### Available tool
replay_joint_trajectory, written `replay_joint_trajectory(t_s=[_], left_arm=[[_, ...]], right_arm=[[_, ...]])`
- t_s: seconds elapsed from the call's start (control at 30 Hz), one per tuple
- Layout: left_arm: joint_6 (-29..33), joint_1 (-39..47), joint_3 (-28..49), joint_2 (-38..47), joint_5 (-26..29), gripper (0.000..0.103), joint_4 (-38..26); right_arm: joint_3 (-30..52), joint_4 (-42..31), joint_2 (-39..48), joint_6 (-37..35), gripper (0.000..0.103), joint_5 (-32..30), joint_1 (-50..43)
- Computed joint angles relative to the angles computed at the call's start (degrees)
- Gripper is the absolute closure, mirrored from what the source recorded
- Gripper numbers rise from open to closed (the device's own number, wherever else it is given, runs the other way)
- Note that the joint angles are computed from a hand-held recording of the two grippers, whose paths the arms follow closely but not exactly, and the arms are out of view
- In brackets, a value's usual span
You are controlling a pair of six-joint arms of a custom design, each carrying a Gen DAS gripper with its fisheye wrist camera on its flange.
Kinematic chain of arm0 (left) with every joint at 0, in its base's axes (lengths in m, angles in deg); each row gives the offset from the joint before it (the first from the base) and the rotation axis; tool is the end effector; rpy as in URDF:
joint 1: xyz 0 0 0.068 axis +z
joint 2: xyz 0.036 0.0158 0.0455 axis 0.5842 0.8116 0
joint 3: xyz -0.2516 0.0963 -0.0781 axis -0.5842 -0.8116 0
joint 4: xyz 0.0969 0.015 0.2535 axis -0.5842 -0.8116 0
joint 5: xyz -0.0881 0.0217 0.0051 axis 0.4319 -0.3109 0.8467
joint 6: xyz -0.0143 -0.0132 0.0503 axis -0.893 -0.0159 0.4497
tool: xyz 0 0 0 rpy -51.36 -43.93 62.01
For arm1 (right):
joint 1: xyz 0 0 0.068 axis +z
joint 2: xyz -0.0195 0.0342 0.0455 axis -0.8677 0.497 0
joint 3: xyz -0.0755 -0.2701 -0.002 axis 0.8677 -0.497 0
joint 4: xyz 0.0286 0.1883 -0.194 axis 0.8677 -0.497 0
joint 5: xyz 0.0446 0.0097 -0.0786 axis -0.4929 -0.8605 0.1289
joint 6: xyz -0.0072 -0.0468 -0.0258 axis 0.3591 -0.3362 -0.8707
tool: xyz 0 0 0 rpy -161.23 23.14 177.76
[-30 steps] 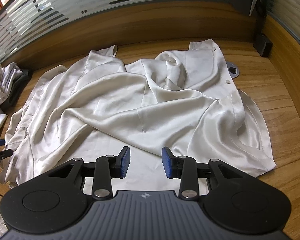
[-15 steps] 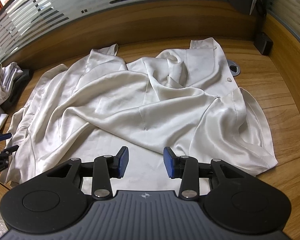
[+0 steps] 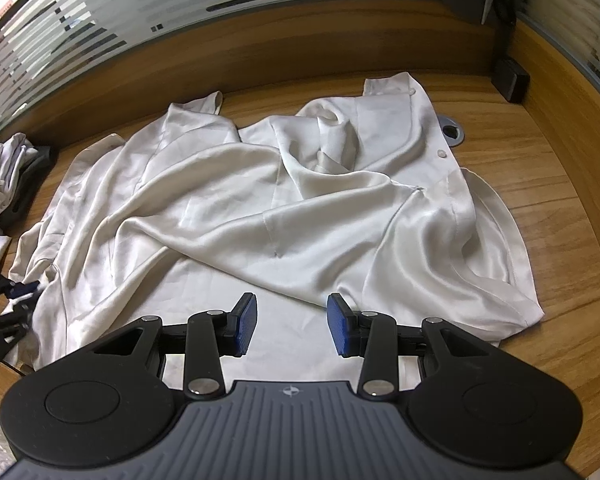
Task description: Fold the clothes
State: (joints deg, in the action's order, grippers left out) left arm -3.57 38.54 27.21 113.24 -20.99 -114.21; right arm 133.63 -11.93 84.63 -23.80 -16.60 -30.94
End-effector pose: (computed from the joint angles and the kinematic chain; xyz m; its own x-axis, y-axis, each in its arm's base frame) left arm 0.3750 0.0112 0.2452 -0.4064 0.7748 -0.4843 0.6827 0.6098 0.4026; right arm 0.2734 0.1448 0.2962 -0.8132 0.3289 -0.4800 0.2530 0.9427 0.2173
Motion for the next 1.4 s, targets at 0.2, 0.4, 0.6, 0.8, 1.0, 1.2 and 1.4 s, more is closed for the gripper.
replay_joint_trajectory(t_s=[0.2, 0.4, 0.6, 0.8, 1.0, 1.2, 1.4], left_arm=[[-25.4, 5.8, 16.6, 6.8, 9.3, 0.1, -7.6], [-42.9, 10.0, 33.1, 17.2, 7.9, 0.1, -12.7], [-36.1, 10.0, 33.0, 16.6, 10.3, 0.085, -17.7], [-32.0, 9.9, 20.3, 7.9, 12.6, 0.063, -17.8], [-27.8, 11.2, 10.6, 0.3, 13.6, 0.057, -19.8], [-26.3, 11.6, 1.7, -6.8, 12.5, 0.051, -20.2], [-25.3, 8.7, -1.3, -10.8, 12.5, 0.051, -21.6]], right_arm=[[0.3, 0.0, 0.3, -0.1, 0.059, 0.0, -0.1], [0.2, 0.0, 0.5, -0.3, 0.059, -0.2, -0.3], [-0.7, 0.0, -0.3, -0.3, 0.059, 0.3, -0.3], [-2.9, -0.3, -2.6, -3.5, 0.059, 1.4, 0.0], [-7.3, -3.0, -7.5, -8.4, 0.059, 4.1, 2.6], [-13.1, -8.7, -13.1, -3.1, 0.059, 5.3, 3.3], [-19.4, -8.8, -18.9, 2.2, 0.059, 3.4, -0.2]])
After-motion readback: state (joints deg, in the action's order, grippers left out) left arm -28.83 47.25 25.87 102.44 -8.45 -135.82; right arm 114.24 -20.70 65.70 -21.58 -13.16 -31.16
